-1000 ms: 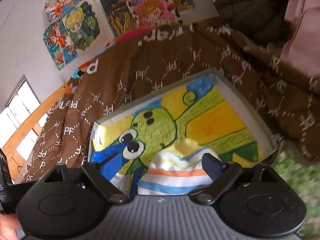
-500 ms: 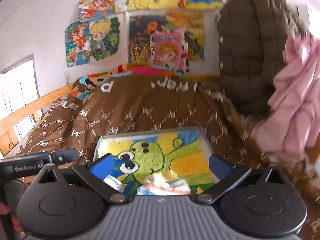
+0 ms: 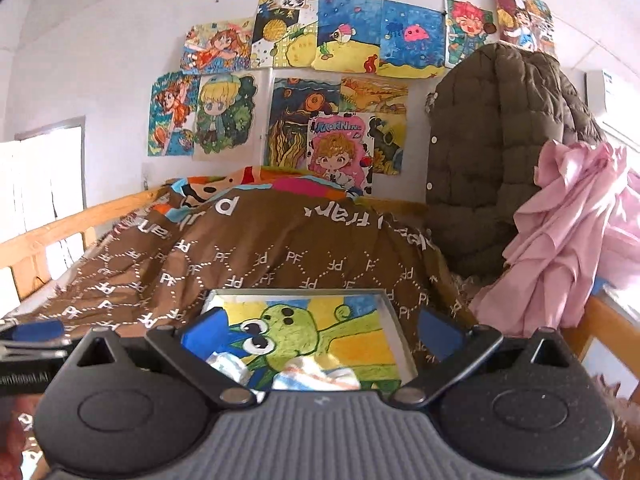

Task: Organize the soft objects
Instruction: 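Move both tools back toward the remaining clutter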

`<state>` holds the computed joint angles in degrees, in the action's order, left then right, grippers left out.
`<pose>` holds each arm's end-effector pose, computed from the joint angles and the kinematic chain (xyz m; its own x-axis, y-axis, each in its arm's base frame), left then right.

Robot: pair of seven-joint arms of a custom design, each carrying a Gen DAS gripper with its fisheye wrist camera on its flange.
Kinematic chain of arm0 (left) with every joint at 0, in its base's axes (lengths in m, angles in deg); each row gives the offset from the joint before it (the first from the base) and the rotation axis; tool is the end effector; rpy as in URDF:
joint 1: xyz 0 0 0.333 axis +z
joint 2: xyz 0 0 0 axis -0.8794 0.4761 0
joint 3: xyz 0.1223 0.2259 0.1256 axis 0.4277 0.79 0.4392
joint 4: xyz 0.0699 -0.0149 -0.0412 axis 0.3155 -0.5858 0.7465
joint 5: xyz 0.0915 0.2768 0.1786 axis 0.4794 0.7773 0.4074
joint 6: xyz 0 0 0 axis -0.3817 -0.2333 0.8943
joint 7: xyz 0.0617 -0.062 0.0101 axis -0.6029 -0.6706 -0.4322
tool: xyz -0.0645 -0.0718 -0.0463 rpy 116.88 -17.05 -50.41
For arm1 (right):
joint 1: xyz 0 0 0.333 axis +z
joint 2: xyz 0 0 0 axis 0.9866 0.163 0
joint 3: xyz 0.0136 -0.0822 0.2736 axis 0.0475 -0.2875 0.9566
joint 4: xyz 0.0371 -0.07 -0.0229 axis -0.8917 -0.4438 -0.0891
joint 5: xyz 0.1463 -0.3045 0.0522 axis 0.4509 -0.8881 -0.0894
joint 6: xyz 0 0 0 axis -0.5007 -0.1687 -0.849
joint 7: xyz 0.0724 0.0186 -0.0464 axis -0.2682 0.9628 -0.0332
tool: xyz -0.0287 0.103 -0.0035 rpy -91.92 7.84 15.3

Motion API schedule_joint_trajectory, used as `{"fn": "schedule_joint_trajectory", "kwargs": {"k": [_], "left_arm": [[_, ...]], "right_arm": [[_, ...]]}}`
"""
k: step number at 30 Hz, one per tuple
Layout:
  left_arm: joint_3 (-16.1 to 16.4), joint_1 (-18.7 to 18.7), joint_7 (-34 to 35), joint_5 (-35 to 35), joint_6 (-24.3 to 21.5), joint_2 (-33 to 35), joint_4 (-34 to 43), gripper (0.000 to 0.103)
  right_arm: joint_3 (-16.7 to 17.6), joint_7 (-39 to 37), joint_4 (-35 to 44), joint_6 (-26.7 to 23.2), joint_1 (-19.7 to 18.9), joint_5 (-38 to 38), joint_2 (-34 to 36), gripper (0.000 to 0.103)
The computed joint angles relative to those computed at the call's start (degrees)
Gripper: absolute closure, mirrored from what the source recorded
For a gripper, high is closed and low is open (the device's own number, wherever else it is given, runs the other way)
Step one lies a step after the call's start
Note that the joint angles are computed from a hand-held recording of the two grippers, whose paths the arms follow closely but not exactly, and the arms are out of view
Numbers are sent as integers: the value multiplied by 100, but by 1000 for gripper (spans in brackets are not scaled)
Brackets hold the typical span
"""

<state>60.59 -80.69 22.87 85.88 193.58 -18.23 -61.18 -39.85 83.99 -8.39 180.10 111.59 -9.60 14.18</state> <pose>0.6751 -0.2646 0.4671 -0.2276 -0.9457 0.2320 -0.3485 -0.1433 -0.9263 0.6504 0.0933 0.5131 -0.0097 -0.9997 0.0208 -0.2489 -0.0177 -0.9684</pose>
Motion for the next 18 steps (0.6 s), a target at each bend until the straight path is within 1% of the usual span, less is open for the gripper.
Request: {"fn": "schedule_joint_trajectory", "kwargs": {"k": [1, 2, 3, 4, 5, 6, 8, 9, 11, 13, 14, 15, 17, 18], "left_arm": [[123, -74, -133, 60, 107, -196, -323, 1], [212, -134, -231, 119, 202, -375, -611, 1], [437, -283, -397, 172, 314, -516, -849, 1], [862, -569, -669, 225, 505, -678, -1148, 1], [1210, -822, -864, 244, 639, -788, -1372, 1], [1358, -942, -915, 237, 691, -862, -1515, 1], [1686, -1235, -982, 225, 835, -1058, -1900, 1], [1783, -1346, -942, 209, 865, -1140, -2059, 1], [1775, -1418, -766, 219, 822, -1315, -2325, 1], [1560, -1325, -582, 269, 725, -1457, -2490, 1], [1315, -1168, -455, 331, 664, -1542, -2573, 1], [1157, -1071, -368, 385, 620, -1610, -2650, 1], [883, -892, -232, 473, 538, -1694, -2753, 1], [638, -715, -130, 499, 469, -1713, -2762, 1]], "right_arm": [[223, -42, -214, 153, -104, -10, -152, 0], [577, -117, -443, 362, -312, -37, -314, 0], [980, -151, -686, 602, -582, -124, -463, 0], [1197, -183, -898, 763, -720, -150, -579, 0], [1256, -278, -1088, 859, -721, -67, -680, 0], [1328, -365, -1273, 953, -736, 10, -776, 0], [1626, -414, -1650, 1124, -943, 13, -969, 0], [1764, -431, -1814, 1182, -1043, 11, -1048, 0], [1965, -504, -2146, 1322, -1169, 110, -1197, 0], [2149, -575, -2464, 1383, -1316, 166, -1344, 0], [2251, -574, -2618, 1432, -1407, 150, -1404, 0], [2327, -567, -2753, 1494, -1483, 123, -1442, 0], [2380, -670, -2968, 1603, -1508, 211, -1501, 0], [2398, -721, -3053, 1627, -1507, 274, -1533, 0]]}}
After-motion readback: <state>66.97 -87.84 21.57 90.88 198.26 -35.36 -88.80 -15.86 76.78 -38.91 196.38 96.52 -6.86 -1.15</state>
